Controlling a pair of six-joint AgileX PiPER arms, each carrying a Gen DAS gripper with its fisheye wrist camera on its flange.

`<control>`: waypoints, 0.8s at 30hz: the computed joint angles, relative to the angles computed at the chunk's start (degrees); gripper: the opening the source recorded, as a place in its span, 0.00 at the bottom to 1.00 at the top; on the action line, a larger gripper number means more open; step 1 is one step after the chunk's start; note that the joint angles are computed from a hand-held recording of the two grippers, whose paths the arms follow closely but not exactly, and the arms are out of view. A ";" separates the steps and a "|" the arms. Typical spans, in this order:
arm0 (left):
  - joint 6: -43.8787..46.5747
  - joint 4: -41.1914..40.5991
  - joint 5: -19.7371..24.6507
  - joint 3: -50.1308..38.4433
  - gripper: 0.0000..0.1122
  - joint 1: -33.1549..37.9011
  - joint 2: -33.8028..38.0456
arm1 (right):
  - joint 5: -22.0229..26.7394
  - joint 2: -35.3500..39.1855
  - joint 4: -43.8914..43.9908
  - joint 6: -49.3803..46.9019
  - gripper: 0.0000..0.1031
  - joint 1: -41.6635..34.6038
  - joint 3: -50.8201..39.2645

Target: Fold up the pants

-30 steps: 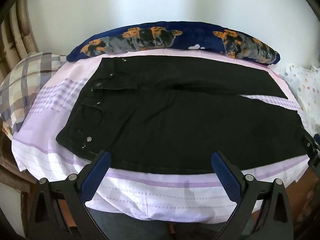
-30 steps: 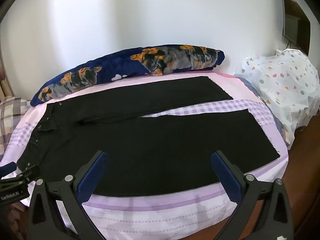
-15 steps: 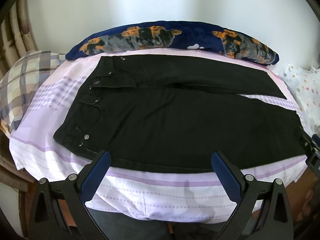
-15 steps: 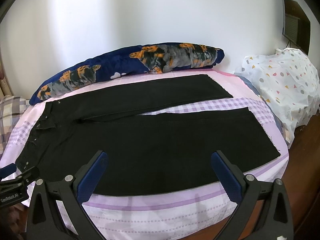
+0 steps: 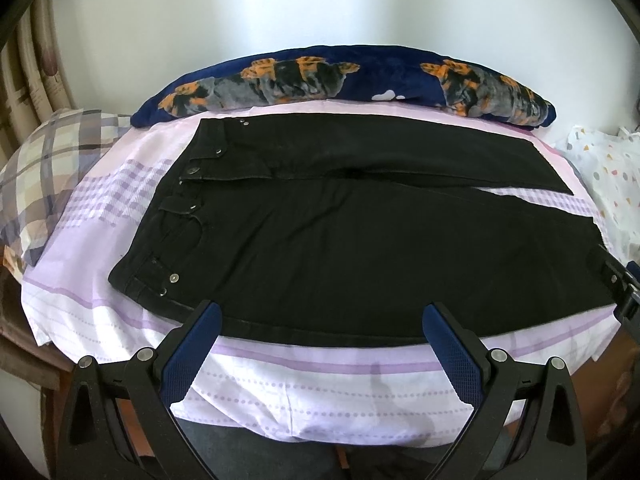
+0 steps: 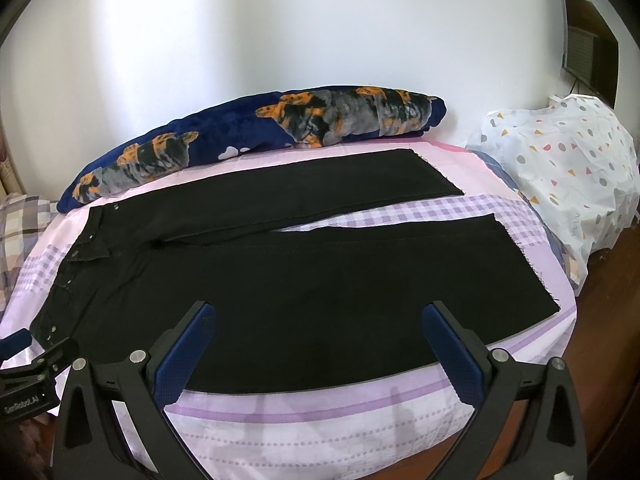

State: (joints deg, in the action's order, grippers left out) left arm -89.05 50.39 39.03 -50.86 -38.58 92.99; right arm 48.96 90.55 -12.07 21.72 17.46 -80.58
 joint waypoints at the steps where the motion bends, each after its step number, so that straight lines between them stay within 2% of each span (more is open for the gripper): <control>1: -0.08 -0.03 0.37 -0.10 0.89 -0.04 0.11 | -0.07 -0.11 0.36 -0.42 1.00 -0.45 0.13; 24: 1.55 -2.14 1.07 -0.52 0.89 0.10 0.60 | -0.19 -0.10 1.01 -1.54 1.00 -1.47 0.00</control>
